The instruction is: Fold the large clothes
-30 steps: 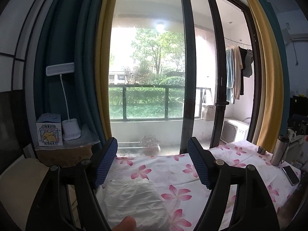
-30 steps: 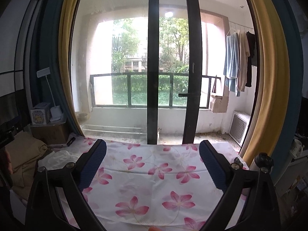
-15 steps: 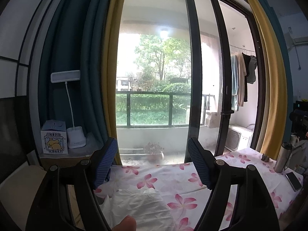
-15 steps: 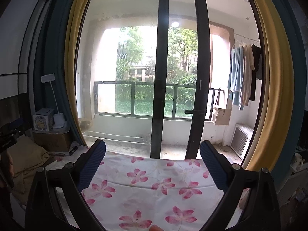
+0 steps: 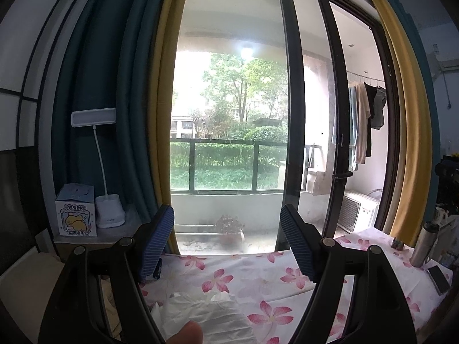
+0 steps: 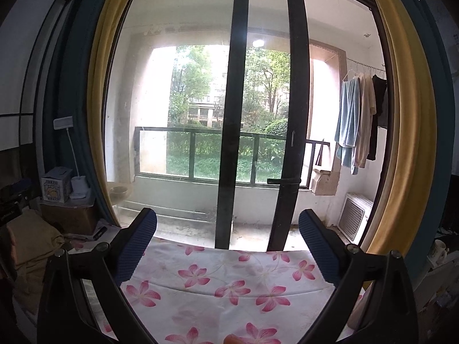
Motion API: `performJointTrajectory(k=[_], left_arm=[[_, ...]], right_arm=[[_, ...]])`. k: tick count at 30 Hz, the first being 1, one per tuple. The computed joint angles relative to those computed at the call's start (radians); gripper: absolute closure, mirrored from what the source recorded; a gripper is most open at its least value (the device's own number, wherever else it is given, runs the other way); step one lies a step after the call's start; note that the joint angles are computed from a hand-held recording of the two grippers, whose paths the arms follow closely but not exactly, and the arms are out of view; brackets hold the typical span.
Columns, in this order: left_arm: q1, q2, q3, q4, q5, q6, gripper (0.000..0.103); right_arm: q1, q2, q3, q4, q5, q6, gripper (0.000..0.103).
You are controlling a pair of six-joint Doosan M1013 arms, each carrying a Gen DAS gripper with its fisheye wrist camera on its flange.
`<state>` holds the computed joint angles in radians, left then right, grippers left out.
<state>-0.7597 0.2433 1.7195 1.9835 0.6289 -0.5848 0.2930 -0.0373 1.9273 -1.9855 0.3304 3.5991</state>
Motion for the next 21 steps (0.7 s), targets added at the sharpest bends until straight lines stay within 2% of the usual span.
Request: performJointTrajectory(k=[8, 17, 21], left_arm=[[0.006, 0.025, -0.046, -0.053, -0.009, 0.052, 0.024], [0.007, 0.050, -0.093, -0.099, -0.013, 0.105, 0.023], [0.006, 0.057, -0.103, -0.130, -0.013, 0.132, 0.023]], right_arm=[[-0.033, 0.008, -0.016, 0.058, -0.007, -0.065, 0.004], [-0.075, 0.012, -0.037, 0.069, -0.016, -0.075, 0.003], [-0.083, 0.014, -0.042, 0.127, -0.019, -0.124, 0.003]])
